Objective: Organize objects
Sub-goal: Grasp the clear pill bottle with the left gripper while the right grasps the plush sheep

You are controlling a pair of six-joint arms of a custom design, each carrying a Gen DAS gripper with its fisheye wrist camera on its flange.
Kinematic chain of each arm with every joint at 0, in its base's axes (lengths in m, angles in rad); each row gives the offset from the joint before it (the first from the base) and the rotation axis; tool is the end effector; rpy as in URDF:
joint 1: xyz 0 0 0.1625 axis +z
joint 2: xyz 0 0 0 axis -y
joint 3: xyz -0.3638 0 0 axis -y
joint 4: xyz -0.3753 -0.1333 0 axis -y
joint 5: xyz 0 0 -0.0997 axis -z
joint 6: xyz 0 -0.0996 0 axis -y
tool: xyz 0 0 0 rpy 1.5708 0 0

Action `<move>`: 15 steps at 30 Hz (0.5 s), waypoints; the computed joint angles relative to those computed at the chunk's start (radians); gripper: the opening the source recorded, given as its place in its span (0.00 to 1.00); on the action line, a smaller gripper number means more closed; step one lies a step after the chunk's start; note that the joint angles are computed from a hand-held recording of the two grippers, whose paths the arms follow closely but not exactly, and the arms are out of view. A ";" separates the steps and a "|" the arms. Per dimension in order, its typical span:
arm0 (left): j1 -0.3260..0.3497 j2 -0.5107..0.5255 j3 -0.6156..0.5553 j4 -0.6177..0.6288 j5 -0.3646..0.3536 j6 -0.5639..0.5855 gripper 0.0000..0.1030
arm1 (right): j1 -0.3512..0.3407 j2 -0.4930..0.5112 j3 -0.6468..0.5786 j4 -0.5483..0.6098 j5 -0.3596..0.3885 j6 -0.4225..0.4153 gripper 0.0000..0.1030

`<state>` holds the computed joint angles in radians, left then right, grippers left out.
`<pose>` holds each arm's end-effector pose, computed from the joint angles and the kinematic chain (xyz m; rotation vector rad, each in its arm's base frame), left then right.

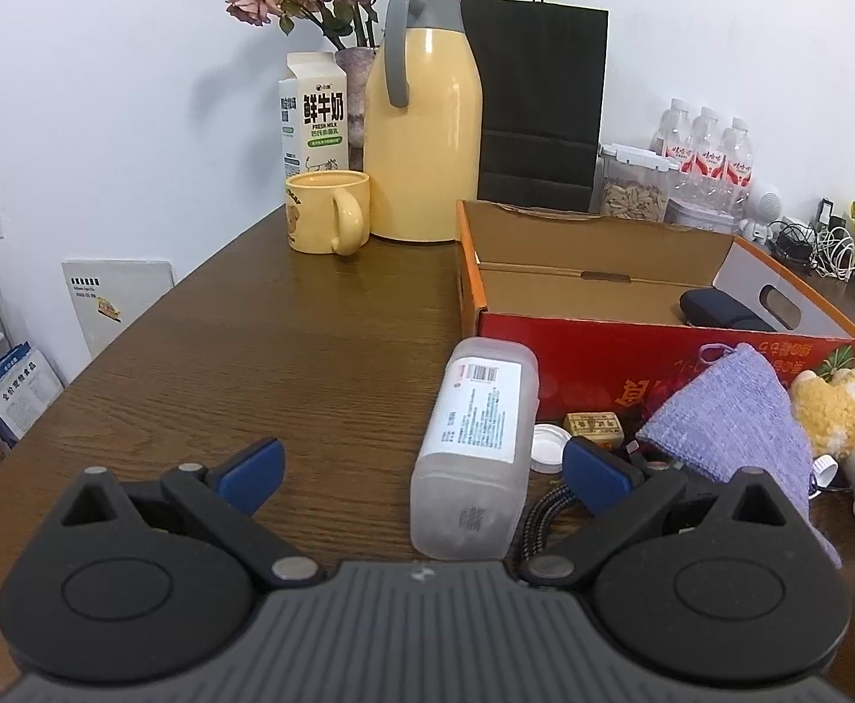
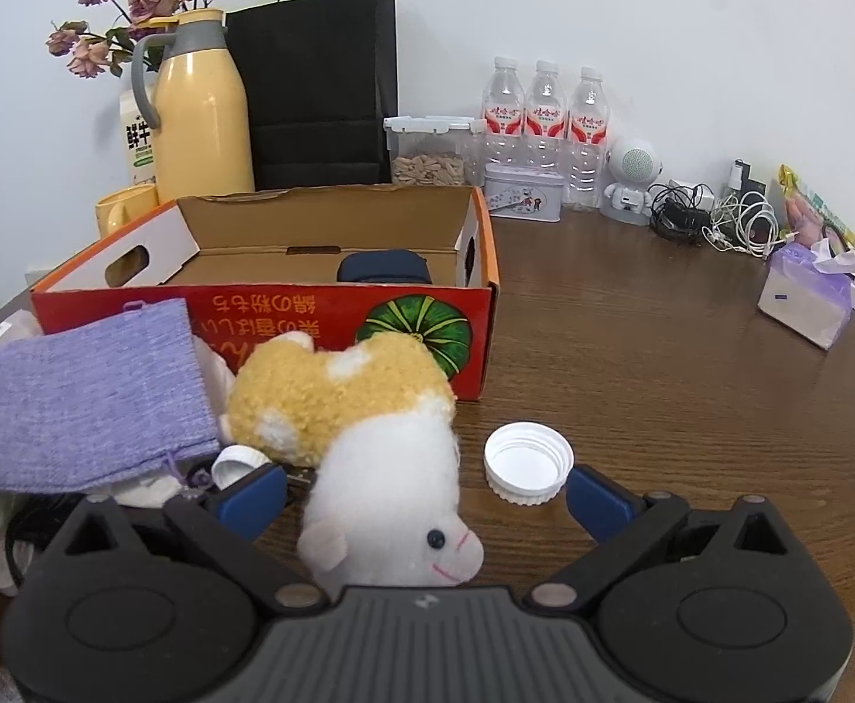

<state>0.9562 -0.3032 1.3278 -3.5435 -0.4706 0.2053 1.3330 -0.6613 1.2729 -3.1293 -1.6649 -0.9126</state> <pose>-0.1859 -0.6485 0.0051 0.2134 2.0227 -1.2165 -0.0522 -0.7417 0.1934 0.7338 -2.2650 0.9622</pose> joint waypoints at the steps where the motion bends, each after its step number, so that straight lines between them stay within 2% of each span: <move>1: 0.002 0.005 -0.007 0.003 -0.003 0.003 1.00 | -0.001 0.002 -0.004 0.003 0.005 0.005 0.94; 6: 0.006 0.029 -0.048 0.007 0.004 0.014 1.00 | -0.006 0.010 -0.027 0.045 0.030 0.016 0.86; 8: 0.009 0.036 -0.064 0.018 0.004 0.007 0.96 | -0.006 0.015 -0.036 0.059 0.034 0.018 0.82; 12: 0.014 0.041 -0.077 0.041 -0.013 -0.005 0.82 | -0.006 0.019 -0.045 0.079 0.043 0.018 0.79; 15: 0.020 0.037 -0.076 0.064 -0.037 -0.027 0.68 | -0.006 0.022 -0.052 0.094 0.043 0.021 0.71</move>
<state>0.9763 -0.2659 1.2521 -3.4798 -0.5075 0.1781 1.3273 -0.6395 1.2212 -3.0358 -1.6218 -0.8917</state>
